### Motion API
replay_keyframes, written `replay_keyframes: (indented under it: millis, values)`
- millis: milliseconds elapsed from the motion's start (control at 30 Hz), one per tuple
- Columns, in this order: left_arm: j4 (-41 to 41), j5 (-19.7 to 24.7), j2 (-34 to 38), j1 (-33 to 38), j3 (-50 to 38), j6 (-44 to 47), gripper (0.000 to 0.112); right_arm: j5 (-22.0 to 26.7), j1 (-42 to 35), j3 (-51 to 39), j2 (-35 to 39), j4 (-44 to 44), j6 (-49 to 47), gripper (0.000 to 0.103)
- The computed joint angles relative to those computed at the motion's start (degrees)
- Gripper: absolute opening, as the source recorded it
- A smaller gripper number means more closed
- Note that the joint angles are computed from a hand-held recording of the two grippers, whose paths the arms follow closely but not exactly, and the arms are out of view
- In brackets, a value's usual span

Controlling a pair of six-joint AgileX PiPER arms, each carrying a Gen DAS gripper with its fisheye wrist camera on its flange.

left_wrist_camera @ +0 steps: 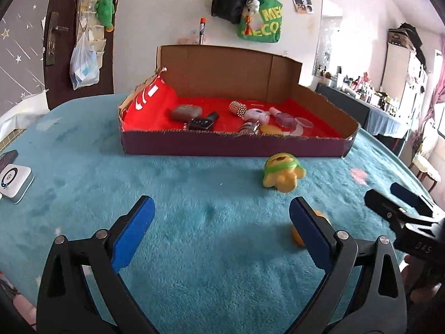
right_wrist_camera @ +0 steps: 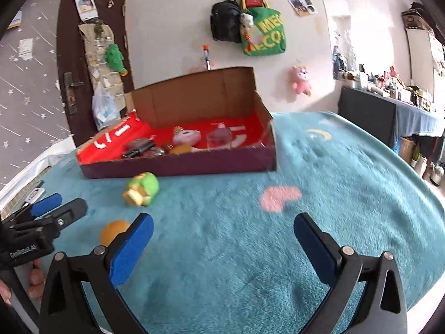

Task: Organize rigid objects
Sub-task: 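Lift both tools out of the box back over the table, then move the left tool to the orange puff while the right tool approaches the green toy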

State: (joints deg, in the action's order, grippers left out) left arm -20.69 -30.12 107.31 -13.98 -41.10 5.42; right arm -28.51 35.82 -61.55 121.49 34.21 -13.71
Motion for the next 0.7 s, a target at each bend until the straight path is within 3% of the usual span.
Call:
replay_keyframes:
  millis: [133,700]
  values:
    - [-1.2,0.2,1.6,-0.1,-0.9,1.3,0.099,-1.8,0.4,0.0,0.7,3.1,-3.2,0.103]
    - [-2.3,0.0,2.1,-0.4,-1.4,2.3,0.099,-0.6,0.2,-1.1,1.6,3.4,-3.7,0.103]
